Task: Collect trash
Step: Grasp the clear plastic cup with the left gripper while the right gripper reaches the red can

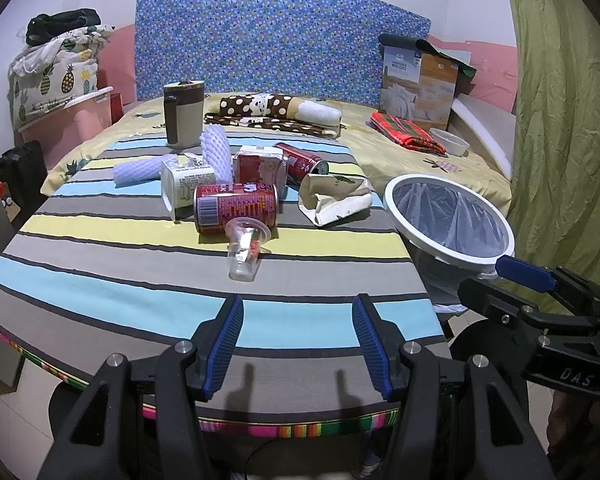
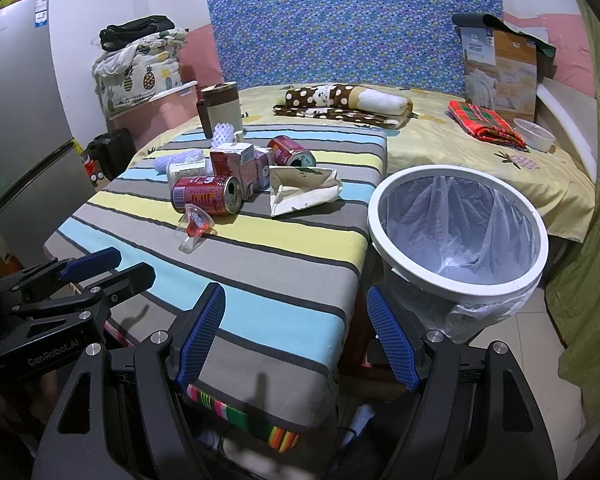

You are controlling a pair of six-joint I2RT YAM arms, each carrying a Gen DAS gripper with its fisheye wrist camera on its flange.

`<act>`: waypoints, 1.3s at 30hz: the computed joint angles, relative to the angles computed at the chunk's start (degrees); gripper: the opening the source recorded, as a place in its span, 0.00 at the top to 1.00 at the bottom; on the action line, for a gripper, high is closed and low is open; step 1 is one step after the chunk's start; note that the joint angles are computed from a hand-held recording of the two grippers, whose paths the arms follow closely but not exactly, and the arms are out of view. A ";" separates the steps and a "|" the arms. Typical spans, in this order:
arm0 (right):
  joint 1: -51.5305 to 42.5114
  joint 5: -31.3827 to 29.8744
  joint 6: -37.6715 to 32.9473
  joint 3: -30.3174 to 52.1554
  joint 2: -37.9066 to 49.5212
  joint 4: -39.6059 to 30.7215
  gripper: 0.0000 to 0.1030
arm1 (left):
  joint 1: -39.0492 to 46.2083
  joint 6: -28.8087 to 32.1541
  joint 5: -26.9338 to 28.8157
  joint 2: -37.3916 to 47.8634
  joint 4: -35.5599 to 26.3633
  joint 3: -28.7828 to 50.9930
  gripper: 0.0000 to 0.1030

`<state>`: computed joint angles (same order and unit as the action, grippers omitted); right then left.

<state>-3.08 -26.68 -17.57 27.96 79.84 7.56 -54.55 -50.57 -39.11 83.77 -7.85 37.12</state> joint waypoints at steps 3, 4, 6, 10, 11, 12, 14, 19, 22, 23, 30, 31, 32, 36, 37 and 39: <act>0.31 0.10 0.11 0.48 0.37 -0.32 0.28 | 0.04 0.01 0.32 0.39 0.97 -0.36 0.43; 0.34 0.04 0.14 0.47 0.42 -0.26 0.28 | 0.00 -0.13 0.23 0.55 0.93 -0.28 0.43; 0.50 0.02 0.20 0.98 0.69 -0.50 0.28 | 0.60 0.16 0.62 0.36 0.90 -0.38 0.43; 0.67 -0.45 0.11 2.01 1.69 -0.86 0.28 | 1.81 0.04 1.62 0.50 1.69 -0.89 0.43; 0.76 -0.57 0.10 2.40 2.13 -0.94 0.28 | 2.38 0.28 1.85 0.67 2.04 -1.01 0.43; 0.83 -0.79 0.13 2.74 2.60 -0.90 0.28 | 2.89 0.46 2.07 0.90 2.30 -1.07 0.43; 0.88 -1.54 0.18 3.45 3.74 -0.61 0.28 | 3.96 0.98 2.79 1.45 3.18 -1.18 0.43; 1.63 -2.42 0.13 6.72 7.12 -1.48 0.27 | 8.07 3.12 5.28 3.50 6.22 -1.27 0.43; 2.51 -2.14 -0.25 9.06 9.16 -2.52 0.27 | 10.78 4.69 7.09 5.25 7.63 -0.72 0.43; 2.60 -2.19 -0.24 9.50 9.75 -2.36 0.27 | 11.81 5.31 8.02 5.62 8.68 -0.90 0.43; 4.02 -1.60 -0.62 16.23 16.29 -4.37 0.27 | 17.57 9.86 12.42 10.60 12.42 1.08 0.43; 4.10 -1.55 -0.65 17.01 16.97 -4.70 0.27 | 18.35 10.47 13.17 11.29 12.76 1.51 0.43; 4.25 -1.45 -0.65 18.05 17.78 -5.16 0.28 | 18.83 10.94 13.58 11.99 13.12 1.82 0.43; 4.91 -1.27 -0.80 20.96 19.69 -6.23 0.27 | 20.61 12.41 15.62 14.46 14.62 2.70 0.56; 5.15 -1.27 -0.97 21.47 19.96 -6.43 0.27 | 20.95 12.56 16.10 14.91 14.78 2.82 0.61; 5.77 -1.33 -1.28 22.70 20.57 -7.21 0.27 | 21.04 13.05 15.70 15.22 15.35 2.78 0.69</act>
